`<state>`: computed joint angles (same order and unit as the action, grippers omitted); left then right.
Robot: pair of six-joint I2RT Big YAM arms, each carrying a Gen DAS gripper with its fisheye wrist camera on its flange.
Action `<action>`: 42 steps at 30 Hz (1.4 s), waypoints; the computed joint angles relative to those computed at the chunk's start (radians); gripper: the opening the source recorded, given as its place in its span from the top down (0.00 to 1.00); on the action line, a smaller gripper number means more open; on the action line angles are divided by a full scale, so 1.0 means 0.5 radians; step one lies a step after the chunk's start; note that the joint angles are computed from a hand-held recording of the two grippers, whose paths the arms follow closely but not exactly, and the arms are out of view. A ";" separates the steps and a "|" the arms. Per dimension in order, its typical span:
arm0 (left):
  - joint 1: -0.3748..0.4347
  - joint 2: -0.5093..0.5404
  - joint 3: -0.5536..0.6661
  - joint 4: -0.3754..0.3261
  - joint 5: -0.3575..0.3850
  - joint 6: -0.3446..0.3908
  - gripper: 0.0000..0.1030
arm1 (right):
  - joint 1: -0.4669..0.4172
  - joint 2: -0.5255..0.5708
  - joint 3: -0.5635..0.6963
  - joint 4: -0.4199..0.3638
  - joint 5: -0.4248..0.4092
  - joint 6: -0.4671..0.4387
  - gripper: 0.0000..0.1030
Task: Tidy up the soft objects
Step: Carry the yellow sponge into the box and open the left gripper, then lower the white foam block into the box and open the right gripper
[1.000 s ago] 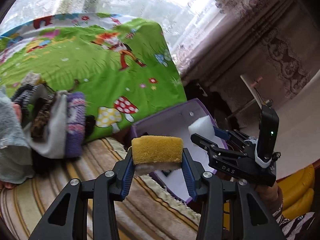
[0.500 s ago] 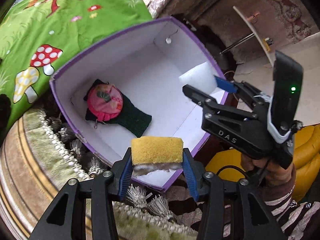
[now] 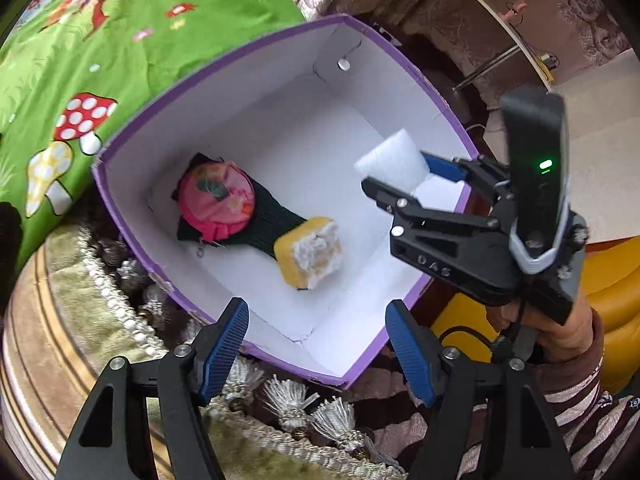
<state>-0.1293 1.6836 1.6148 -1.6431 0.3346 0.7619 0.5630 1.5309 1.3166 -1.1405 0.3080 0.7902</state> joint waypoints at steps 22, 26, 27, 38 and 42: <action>0.377 0.054 0.193 0.273 0.265 -0.315 0.30 | 0.121 0.202 0.267 0.316 -0.550 -0.367 0.38; 0.426 0.036 0.174 0.318 0.296 -0.334 0.30 | 0.133 0.282 0.336 0.281 -0.574 -0.383 0.38; 0.437 0.035 0.172 0.326 0.301 -0.334 0.30 | 0.121 0.293 0.336 0.284 -0.584 -0.382 0.38; 0.538 0.057 0.213 0.314 0.426 -0.335 0.30 | -0.073 0.345 0.370 0.155 -0.393 -0.153 0.38; 0.582 0.061 0.224 0.342 0.449 -0.344 0.30 | -0.174 0.437 0.426 0.114 -0.353 -0.092 0.38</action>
